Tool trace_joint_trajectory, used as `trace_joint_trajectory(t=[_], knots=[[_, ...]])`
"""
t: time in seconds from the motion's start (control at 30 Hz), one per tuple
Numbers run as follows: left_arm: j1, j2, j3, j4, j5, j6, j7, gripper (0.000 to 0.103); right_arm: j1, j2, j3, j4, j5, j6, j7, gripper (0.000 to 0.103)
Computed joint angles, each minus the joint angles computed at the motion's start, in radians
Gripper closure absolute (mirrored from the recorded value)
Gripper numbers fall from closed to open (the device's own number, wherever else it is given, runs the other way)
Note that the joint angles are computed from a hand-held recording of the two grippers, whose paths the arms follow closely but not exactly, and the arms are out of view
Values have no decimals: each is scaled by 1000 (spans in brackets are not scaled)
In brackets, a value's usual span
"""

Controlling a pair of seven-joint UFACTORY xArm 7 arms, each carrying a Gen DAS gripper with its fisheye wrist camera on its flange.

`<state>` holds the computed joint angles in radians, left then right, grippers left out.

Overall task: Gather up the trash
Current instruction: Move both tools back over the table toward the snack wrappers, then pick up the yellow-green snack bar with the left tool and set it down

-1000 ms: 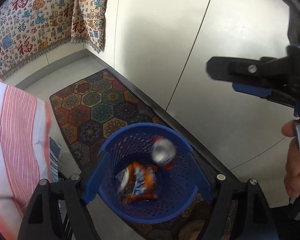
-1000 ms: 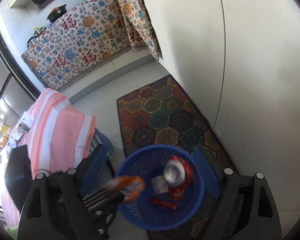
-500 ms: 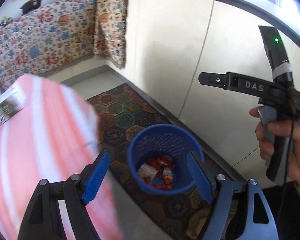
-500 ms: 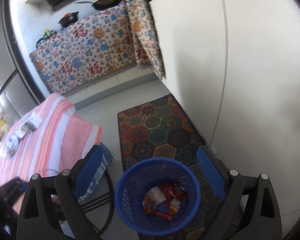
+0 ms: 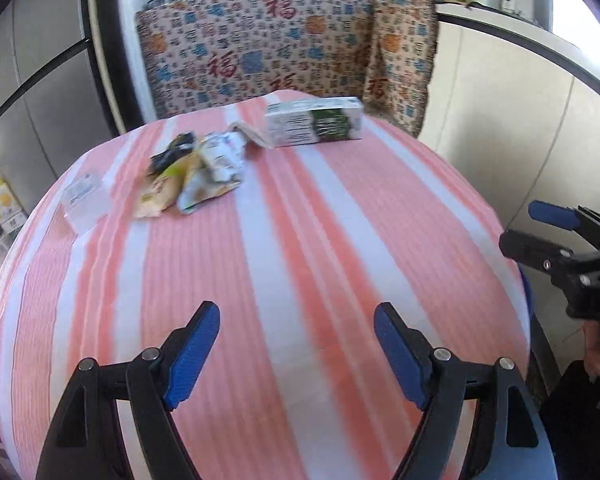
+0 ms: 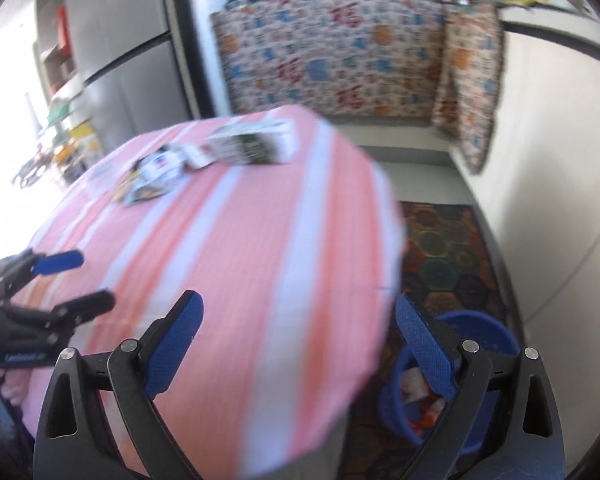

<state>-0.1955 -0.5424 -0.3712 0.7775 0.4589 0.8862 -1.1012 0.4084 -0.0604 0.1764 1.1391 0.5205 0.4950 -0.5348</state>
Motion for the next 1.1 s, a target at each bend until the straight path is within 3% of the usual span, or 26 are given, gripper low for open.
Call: trace_joint_trajectory(t=[0.27, 0.37, 0.5, 0.63, 0.8, 0.87, 0.97, 1.1], knots=[[39, -263, 96, -208, -59, 78, 103, 22, 96, 215, 69, 205, -380, 45, 359, 6], [64, -328, 151, -274, -99, 45, 146, 16, 130, 280, 65, 262, -465, 57, 434, 6], [99, -352, 134, -283, -131, 32, 184, 15, 135, 287, 68, 253, -485, 55, 464, 2], [122, -316, 110, -266, -142, 31, 207, 7, 127, 274, 70, 243, -477, 60, 462, 0], [132, -300, 126, -257, -152, 22, 237, 2, 125, 278, 72, 251, -481, 65, 463, 0], [135, -287, 170, -259, -155, -26, 288, 2, 124, 278, 72, 250, -479, 65, 461, 0], [153, -256, 258, -267, -189, -177, 368, 4, 124, 278, 72, 250, -478, 65, 459, 0], [182, -139, 312, -226, -226, -336, 505, 8, 123, 277, 73, 249, -476, 65, 456, 0]])
